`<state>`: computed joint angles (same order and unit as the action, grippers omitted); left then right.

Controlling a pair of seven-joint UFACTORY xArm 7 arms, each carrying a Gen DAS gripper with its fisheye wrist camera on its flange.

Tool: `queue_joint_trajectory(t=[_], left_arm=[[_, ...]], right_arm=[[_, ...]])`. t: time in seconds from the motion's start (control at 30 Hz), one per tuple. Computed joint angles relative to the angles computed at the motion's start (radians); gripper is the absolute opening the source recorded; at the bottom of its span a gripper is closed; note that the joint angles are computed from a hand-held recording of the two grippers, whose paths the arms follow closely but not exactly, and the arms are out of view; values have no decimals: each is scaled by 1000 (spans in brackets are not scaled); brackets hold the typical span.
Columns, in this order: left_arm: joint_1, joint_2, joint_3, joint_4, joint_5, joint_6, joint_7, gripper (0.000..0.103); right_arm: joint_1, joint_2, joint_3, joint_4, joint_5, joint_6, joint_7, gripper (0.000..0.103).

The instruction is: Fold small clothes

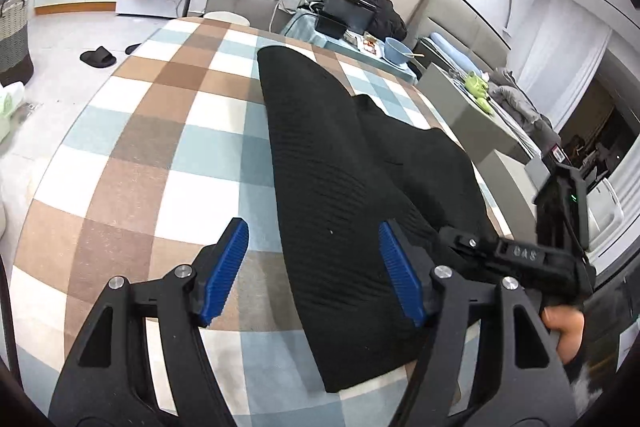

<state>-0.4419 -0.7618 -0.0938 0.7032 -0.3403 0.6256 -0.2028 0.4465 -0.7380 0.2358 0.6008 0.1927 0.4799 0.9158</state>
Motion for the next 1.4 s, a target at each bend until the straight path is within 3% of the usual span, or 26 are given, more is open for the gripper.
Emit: queue_joint_trajectory(t=[0.1,0.17,0.27,0.4,0.47,0.57,0.6,0.83,1.03,1.1,1.17,1.23,1.3,1.33,1.4], left_arm=[[-4,16,0,10,2,-15,15,65],[-13,26,3,20,4,-18,31,65],[-21,60,-6,37,5,-24,40,65],[-30,121,-29,64,17,3,48,65],[-23,155,-64,82,53,26,47,65],[-37,191,-82,90,70,63,60,65],[-54,192,-73,83,52,61,74,65],[-72,170,-76,56,20,59,77,65],[-47,133,-61,41,25,62,60,65],[-39,133,-56,44,27,66,56,65],[-32,135,-50,46,28,65,55,65],[-28,134,-44,48,24,58,56,65],[-26,135,-40,52,20,52,56,65],[-25,137,-39,55,19,49,58,65],[-23,142,-38,59,17,39,60,65]], right_arm=[[-39,-116,69,-51,-44,-122,49,8],[-80,-203,117,-68,-80,-130,97,7],[-118,-314,165,-79,-102,13,197,7],[-90,-277,132,-80,-83,216,252,8],[-97,-271,124,-79,-90,239,272,9],[-131,-269,130,-45,-132,257,288,27],[-145,-264,132,-33,-149,242,287,33],[-145,-47,64,73,-166,68,166,33],[-115,215,-17,195,-91,21,93,33],[-120,278,-28,239,-81,61,85,33],[-120,308,-40,249,-60,48,78,28],[-105,304,-45,254,-63,25,37,8],[-165,245,11,217,-139,-107,65,7],[-243,201,81,206,-223,-135,119,7],[-309,168,129,218,-293,-93,168,7]])
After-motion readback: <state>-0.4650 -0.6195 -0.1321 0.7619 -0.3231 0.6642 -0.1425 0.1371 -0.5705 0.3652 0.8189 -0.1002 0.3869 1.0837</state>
